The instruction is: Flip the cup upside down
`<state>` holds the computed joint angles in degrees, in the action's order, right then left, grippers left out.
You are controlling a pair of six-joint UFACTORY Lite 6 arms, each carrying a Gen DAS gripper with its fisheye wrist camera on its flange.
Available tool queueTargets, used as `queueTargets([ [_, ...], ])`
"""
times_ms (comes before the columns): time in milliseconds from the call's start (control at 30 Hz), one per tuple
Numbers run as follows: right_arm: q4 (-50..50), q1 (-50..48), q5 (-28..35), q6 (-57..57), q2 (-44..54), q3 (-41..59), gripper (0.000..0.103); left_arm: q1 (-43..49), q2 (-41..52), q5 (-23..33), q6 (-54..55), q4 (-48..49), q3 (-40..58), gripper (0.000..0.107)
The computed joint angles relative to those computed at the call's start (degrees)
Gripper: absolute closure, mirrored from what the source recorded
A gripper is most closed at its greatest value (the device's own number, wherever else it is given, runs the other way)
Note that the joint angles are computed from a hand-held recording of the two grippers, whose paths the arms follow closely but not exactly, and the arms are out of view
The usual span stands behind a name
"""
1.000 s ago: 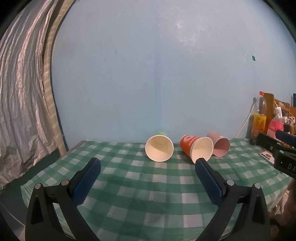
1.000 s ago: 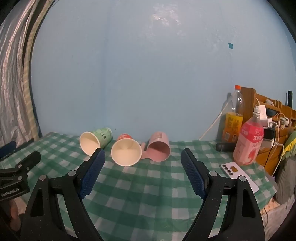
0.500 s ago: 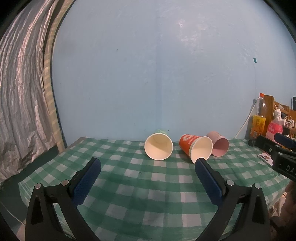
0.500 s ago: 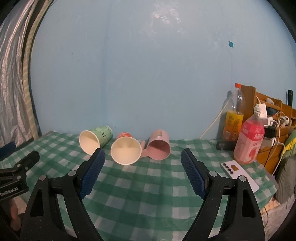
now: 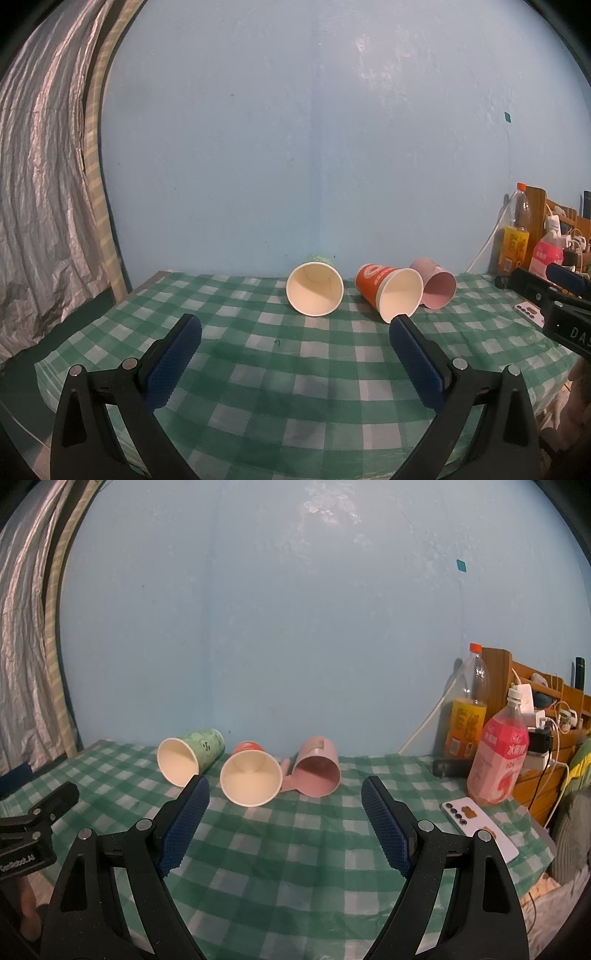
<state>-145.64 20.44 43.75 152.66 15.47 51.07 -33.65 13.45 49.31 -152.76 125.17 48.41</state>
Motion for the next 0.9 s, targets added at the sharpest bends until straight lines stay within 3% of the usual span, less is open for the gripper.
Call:
queueTargets([
  [900, -0.8, -0.4, -0.1, 0.8, 0.7, 0.3, 0.019, 0.8, 0.7, -2.0, -1.2, 1.0, 0.4, 0.004],
])
